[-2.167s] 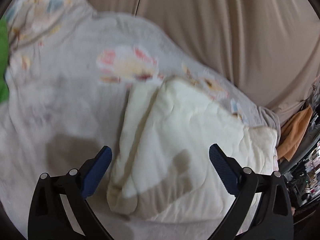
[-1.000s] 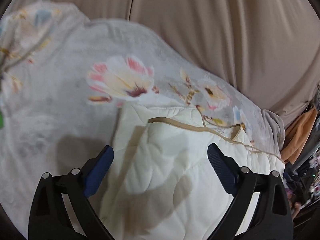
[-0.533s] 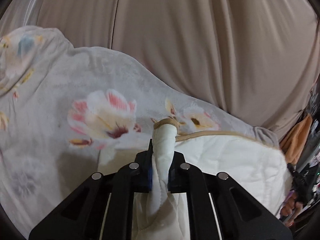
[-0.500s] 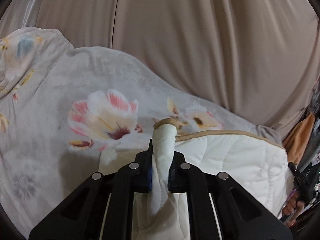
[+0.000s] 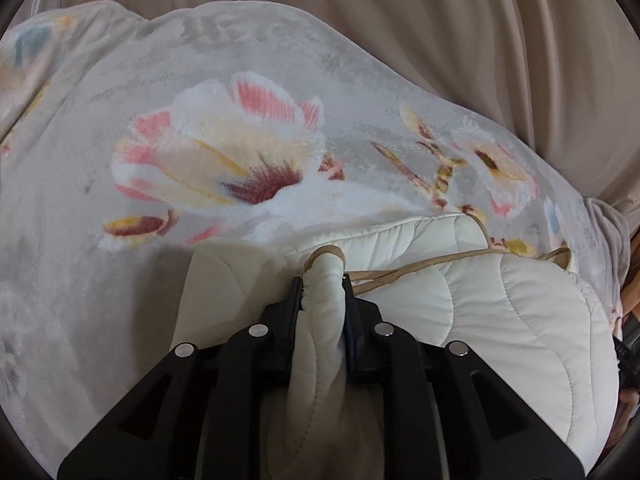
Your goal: Fold large clothes
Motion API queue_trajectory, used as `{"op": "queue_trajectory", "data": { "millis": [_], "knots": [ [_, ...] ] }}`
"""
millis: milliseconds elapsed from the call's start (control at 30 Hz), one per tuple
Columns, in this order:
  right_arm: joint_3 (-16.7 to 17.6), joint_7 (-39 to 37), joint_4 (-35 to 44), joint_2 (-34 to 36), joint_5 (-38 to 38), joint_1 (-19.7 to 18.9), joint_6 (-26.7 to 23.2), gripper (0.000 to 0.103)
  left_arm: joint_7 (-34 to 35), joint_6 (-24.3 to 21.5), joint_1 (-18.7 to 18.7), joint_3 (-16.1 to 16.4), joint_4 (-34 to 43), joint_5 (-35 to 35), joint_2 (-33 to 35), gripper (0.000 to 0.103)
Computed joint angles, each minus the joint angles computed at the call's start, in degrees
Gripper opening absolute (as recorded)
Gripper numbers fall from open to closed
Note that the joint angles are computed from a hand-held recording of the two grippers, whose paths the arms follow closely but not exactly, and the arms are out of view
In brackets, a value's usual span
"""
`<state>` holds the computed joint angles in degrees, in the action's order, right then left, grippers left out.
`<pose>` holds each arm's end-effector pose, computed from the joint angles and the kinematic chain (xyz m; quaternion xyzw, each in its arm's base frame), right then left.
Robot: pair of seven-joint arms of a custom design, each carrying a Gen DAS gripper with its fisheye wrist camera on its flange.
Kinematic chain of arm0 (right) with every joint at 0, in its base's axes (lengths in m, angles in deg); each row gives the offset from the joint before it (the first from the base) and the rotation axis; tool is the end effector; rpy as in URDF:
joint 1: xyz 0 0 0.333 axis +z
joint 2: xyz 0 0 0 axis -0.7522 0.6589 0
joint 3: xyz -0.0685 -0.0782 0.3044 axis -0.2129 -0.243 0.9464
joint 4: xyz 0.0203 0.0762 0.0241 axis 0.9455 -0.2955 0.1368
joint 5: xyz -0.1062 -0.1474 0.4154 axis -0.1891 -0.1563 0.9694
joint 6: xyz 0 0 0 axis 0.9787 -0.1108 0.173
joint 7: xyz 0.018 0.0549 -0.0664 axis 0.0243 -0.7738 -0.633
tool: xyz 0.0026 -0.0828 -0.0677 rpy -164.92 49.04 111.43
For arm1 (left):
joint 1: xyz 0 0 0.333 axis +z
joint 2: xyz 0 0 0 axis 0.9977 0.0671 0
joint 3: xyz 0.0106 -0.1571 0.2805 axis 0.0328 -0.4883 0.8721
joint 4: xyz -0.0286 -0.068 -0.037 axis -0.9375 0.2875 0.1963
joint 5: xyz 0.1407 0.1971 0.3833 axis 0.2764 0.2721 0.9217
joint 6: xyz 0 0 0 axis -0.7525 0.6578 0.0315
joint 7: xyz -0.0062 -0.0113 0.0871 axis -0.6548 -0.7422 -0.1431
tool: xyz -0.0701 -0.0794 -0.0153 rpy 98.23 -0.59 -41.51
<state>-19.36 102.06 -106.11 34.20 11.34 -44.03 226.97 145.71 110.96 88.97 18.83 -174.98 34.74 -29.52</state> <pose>0.6976 0.1009 0.3917 -0.6802 0.6416 -0.1619 0.3152 0.6208 -0.0322 0.4279 -0.7709 0.5238 -0.2987 0.2055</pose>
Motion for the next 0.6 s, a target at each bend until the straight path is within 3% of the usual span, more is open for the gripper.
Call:
{"op": "queue_trajectory", "data": {
  "millis": [33, 100, 200, 267, 333, 433, 500, 533, 600],
  "knots": [
    [-0.3, 0.6, -0.4, -0.8, -0.1, 0.0, -0.2, 0.010, -2.6, -0.1, 0.2, 0.1, -0.3, 3.1, -0.7, 0.021],
    [-0.6, 1.3, -4.2, -4.7, 0.5, 0.0, 3.0, 0.019, -14.8, -0.6, 2.2, -0.8, -2.3, 16.8, -4.5, 0.044],
    [3.2, -11.1, -10.4, -11.9, 13.4, -2.4, 8.2, 0.026, -27.6, 3.1, 8.7, -5.4, -7.6, 30.5, -13.4, 0.065],
    [3.6, -23.2, -13.1, -16.8, 25.9, -1.2, 7.7, 0.026, -29.5, 3.1, 11.8, -8.7, -10.1, 32.7, -19.7, 0.064],
    [2.6, -30.7, -14.4, -20.0, 32.3, 1.9, 5.0, 0.025, -26.3, 3.4, 10.3, -8.9, -11.0, 30.7, -23.0, 0.064],
    [1.3, -40.6, -15.5, -22.6, 39.5, 7.7, -1.6, 0.025, -15.6, 3.3, 0.0, -4.8, -10.6, 22.7, -22.7, 0.065],
    [1.8, -42.1, -16.1, -22.0, 38.4, 11.1, -4.0, 0.025, -9.4, 1.6, -5.5, -3.9, -9.3, 18.3, -19.6, 0.065],
    [2.1, -41.5, -16.5, -21.3, 36.5, 12.4, -4.1, 0.023, -7.6, 0.8, -6.3, -4.6, -8.7, 16.9, -17.9, 0.065],
    [3.0, -36.9, -17.5, -19.2, 28.0, 14.2, -1.7, 0.013, -10.3, 0.0, -2.3, -10.2, -7.9, 20.5, -14.5, 0.065]
  ]
}}
